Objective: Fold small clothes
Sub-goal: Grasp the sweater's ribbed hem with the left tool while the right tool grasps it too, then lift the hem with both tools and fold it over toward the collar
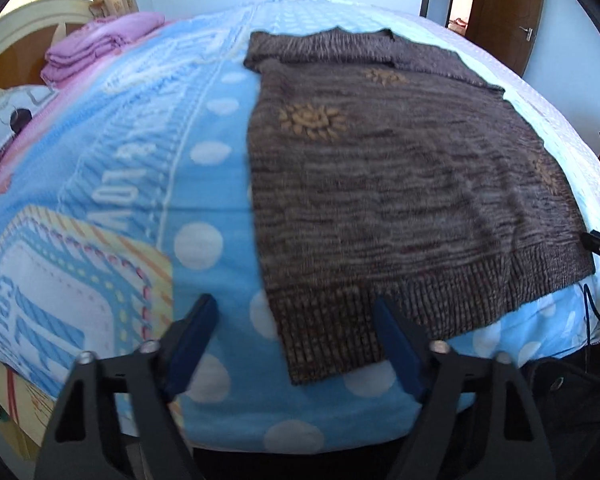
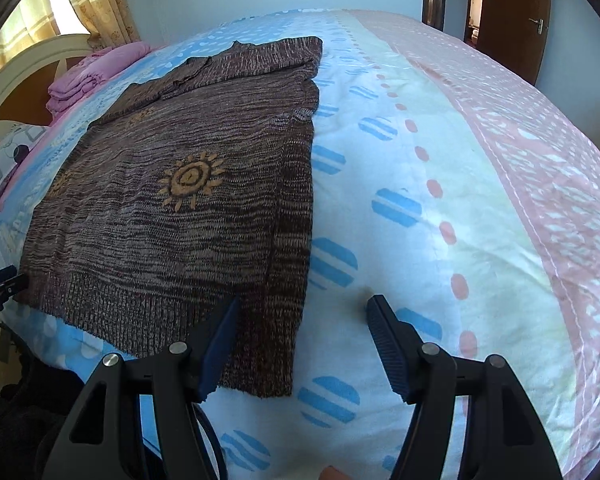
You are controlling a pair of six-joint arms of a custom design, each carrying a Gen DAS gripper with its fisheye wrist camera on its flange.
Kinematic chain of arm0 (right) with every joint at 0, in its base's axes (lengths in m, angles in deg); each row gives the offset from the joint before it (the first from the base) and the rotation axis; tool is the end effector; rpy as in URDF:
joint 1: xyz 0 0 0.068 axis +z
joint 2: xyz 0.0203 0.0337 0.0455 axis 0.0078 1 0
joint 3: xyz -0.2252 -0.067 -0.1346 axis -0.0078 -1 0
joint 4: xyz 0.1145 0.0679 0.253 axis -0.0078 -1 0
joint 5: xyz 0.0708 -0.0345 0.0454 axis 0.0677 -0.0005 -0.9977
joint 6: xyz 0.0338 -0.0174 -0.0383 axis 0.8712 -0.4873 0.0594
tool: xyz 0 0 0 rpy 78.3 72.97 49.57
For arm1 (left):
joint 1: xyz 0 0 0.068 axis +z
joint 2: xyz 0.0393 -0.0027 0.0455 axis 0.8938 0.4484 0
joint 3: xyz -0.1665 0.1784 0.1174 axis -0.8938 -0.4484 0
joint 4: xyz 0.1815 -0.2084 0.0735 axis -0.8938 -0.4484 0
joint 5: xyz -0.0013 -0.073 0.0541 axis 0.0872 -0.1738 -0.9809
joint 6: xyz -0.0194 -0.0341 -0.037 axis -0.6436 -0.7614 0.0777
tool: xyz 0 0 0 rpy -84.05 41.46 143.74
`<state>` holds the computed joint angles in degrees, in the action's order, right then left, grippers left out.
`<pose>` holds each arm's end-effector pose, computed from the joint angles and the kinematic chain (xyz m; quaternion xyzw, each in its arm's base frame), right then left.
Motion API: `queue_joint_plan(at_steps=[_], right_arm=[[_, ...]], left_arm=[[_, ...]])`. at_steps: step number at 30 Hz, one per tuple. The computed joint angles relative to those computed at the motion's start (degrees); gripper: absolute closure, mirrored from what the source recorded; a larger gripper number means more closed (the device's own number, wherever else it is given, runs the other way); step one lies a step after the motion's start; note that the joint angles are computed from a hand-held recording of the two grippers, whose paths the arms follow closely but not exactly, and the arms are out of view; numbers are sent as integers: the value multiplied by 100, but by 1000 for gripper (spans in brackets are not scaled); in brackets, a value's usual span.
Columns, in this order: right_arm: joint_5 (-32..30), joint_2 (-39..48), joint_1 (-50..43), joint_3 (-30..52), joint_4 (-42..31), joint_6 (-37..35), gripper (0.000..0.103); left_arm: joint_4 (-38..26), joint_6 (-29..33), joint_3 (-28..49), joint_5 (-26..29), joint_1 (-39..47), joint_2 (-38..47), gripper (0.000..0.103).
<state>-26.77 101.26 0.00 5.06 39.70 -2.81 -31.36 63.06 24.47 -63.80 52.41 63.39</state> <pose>0.2376 -0.0031 0.1324 0.1083 0.9409 0.0162 0.3204 0.3245 -0.0645 0.1705 0.1346 0.9541 -0.0375 0.2649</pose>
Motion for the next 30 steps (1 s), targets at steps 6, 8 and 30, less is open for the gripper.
queue_joint_plan(at_steps=[6, 8, 30], right_arm=[[-66, -11, -46, -150, 227, 155, 37], [-21, -29, -1, -150, 187, 197, 37], [-1770, -1988, -663, -528, -262, -68, 98]], left_arm=[[176, -129, -165, 52, -32, -79, 33], [178, -127, -206, 143, -17, -134, 42], [271, 24, -242, 1392, 642, -938, 93]])
